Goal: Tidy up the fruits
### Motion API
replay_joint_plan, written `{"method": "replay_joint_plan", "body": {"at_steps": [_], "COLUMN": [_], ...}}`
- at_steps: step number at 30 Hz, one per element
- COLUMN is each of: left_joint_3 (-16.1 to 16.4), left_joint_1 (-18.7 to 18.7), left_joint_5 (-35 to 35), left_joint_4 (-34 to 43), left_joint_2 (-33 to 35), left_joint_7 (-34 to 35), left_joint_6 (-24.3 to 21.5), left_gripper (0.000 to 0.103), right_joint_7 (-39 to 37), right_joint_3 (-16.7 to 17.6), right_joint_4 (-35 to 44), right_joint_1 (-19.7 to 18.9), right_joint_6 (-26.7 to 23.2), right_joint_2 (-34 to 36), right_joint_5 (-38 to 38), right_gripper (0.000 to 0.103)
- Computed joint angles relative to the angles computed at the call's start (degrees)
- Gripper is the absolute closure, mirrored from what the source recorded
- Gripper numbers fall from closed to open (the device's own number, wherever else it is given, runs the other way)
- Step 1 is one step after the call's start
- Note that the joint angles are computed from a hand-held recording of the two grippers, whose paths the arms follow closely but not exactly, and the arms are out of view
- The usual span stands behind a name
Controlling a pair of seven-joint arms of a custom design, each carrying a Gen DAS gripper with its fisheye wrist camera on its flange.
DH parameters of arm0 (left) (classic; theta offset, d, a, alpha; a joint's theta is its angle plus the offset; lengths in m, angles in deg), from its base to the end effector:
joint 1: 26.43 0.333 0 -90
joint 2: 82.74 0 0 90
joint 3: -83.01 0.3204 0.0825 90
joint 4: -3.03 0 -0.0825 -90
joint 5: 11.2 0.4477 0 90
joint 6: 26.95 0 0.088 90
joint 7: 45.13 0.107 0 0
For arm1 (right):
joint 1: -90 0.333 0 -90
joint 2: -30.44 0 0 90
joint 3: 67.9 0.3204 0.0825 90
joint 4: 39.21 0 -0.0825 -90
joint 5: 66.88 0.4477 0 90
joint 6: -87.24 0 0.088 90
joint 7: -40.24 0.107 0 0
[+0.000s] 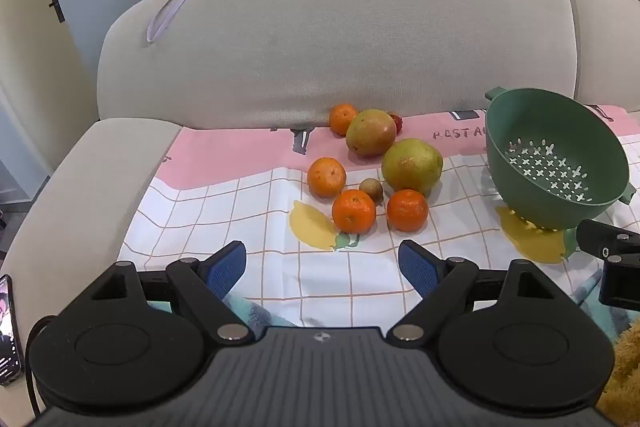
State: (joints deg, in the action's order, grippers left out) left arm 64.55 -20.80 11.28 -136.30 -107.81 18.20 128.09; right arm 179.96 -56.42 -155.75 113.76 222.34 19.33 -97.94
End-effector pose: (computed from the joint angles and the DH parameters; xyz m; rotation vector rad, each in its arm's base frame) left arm 0.5030 -0.1376 0.5098 -1.6508 1.7855 -0.5314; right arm 0.4928 0.3485 0.5739 -1.8629 1.7837 -0.7141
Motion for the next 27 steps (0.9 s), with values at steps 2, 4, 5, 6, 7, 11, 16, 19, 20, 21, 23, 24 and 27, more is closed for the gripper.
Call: {"method": "replay_joint_plan", "body": {"at_steps": [2, 4, 5, 6, 7, 11, 16, 19, 20, 21, 23, 24, 27], "left_joint_3": [0.24, 0.20, 1.03, 1.09, 1.25, 0.99, -0.15, -0.28, -0.19, -0.09, 0.02, 0.04, 0.11], "left_joint_1": [-0.29, -0.25, -0.84, -0.80, -0.89, -0.56, 0.07, 0.07, -0.01, -0.10, -0.17, -0.21, -0.25], "left_joint_5": [-0.40, -0.34, -1.18, -1.28, -1.65, -2.22, -1.64, -1.19, -1.19, -1.21, -1.16, -1.17, -1.18], "left_joint_4": [-0.02, 0.06, -0.16, -0.48, -0.60, -0.41, -0.20, -0.18, -0.14, -0.15, -0.20, -0.18, -0.19], "left_joint_2": [0.05, 0.12, 0.06, -0.02, -0.06, -0.27, -0.35, -0.44, -0.42, -0.42, -0.43, -0.46, -0.51], "left_joint_7": [0.17, 0.18, 1.12, 1.32, 1.66, 2.32, 1.37, 0.97, 0.98, 1.02, 1.06, 1.07, 1.13], "left_joint_6": [-0.01, -0.07, 0.35, 0.70, 0.90, 0.46, 0.27, 0.20, 0.15, 0.14, 0.21, 0.16, 0.19], "left_gripper": [0.004, 0.004, 0.004, 0.004, 0.005, 0.005, 0.005, 0.005, 0.005, 0.005, 0.005, 0.005, 0.005], "right_joint_7": [-0.16, -0.15, -0.08, 0.00, 0.08, 0.64, 0.69, 0.59, 0.58, 0.56, 0.55, 0.57, 0.82], "right_joint_3": [0.00, 0.00, 0.00, 0.01, 0.03, 0.15, 0.20, -0.18, -0.14, -0.11, -0.05, -0.05, 0.03], "right_joint_4": [0.05, 0.00, -0.05, -0.10, -0.10, -0.02, 0.30, -0.89, -0.89, -0.91, -0.92, -0.97, -1.07], "right_joint_1": [0.01, -0.01, -0.02, -0.03, -0.04, -0.03, 0.02, -0.10, -0.16, -0.20, -0.28, -0.32, -0.41], "right_joint_6": [-0.20, -0.17, -0.10, -0.02, -0.02, 0.02, -0.01, 0.97, 0.98, 1.01, 1.01, 1.06, 1.13], "right_joint_2": [0.00, -0.03, -0.06, -0.07, -0.06, 0.06, 0.14, -0.76, -0.76, -0.78, -0.80, -0.87, -1.02], "right_joint_5": [0.13, 0.17, 0.15, 0.14, 0.12, -0.07, -0.12, 0.39, 0.44, 0.46, 0.45, 0.48, 0.44], "right_gripper": [0.004, 0.004, 0.004, 0.004, 0.004, 0.004, 0.004, 0.004, 0.004, 0.004, 0.004, 0.004, 0.004]}}
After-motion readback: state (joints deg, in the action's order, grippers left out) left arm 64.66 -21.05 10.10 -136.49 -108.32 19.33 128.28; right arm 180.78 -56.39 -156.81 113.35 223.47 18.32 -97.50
